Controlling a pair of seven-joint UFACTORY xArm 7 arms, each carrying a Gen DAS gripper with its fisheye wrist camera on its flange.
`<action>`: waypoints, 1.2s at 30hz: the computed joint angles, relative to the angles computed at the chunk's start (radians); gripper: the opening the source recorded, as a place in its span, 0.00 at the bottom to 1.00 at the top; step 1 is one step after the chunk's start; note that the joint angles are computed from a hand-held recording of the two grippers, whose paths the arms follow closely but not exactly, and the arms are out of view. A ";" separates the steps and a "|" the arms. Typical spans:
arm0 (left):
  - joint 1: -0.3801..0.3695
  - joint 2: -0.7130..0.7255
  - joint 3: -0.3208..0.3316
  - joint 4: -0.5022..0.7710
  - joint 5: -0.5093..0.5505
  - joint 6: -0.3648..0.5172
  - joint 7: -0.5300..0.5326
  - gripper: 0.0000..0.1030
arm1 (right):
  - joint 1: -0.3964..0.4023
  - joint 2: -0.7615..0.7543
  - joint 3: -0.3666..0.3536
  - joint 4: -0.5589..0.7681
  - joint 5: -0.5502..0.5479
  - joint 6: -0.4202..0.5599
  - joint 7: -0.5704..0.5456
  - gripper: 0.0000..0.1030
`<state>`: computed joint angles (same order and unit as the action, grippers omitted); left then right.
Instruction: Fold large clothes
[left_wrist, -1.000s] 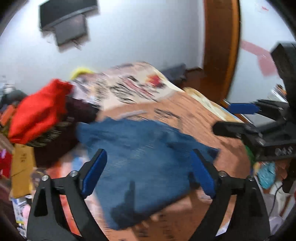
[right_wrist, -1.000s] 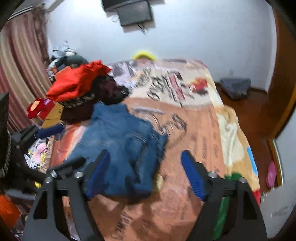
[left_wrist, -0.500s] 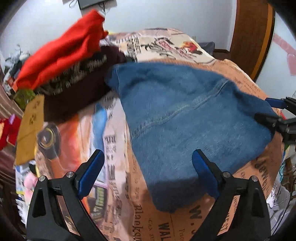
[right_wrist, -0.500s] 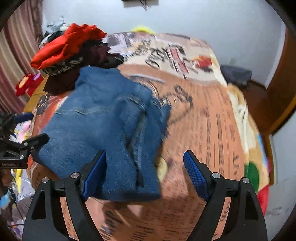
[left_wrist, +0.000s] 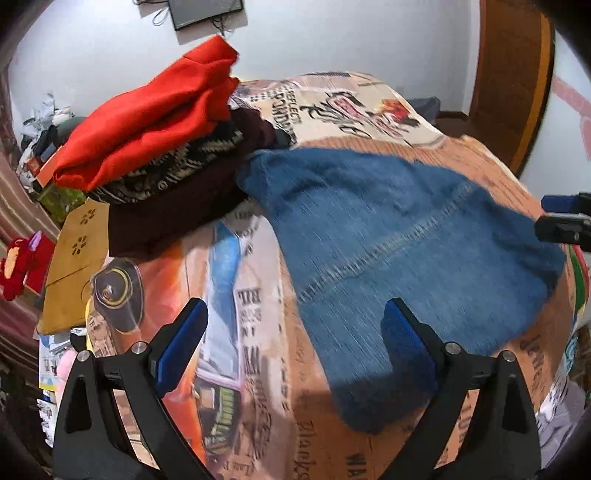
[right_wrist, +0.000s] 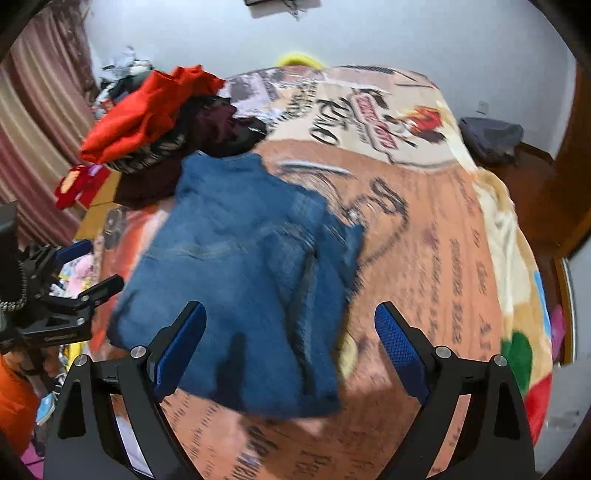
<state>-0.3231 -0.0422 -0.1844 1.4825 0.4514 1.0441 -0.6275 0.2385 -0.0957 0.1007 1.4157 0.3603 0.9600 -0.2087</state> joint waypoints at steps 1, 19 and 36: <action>0.007 0.010 0.009 0.015 -0.023 -0.007 0.014 0.94 | 0.003 0.022 0.000 0.026 0.013 0.010 -0.010 0.88; 0.149 0.181 0.076 0.024 -0.888 -0.130 0.405 0.94 | -0.133 0.401 0.026 0.355 0.219 0.330 -0.023 0.90; 0.217 0.256 0.035 0.036 -1.175 -0.170 0.553 0.75 | -0.134 0.456 0.068 0.418 0.237 0.354 0.018 0.50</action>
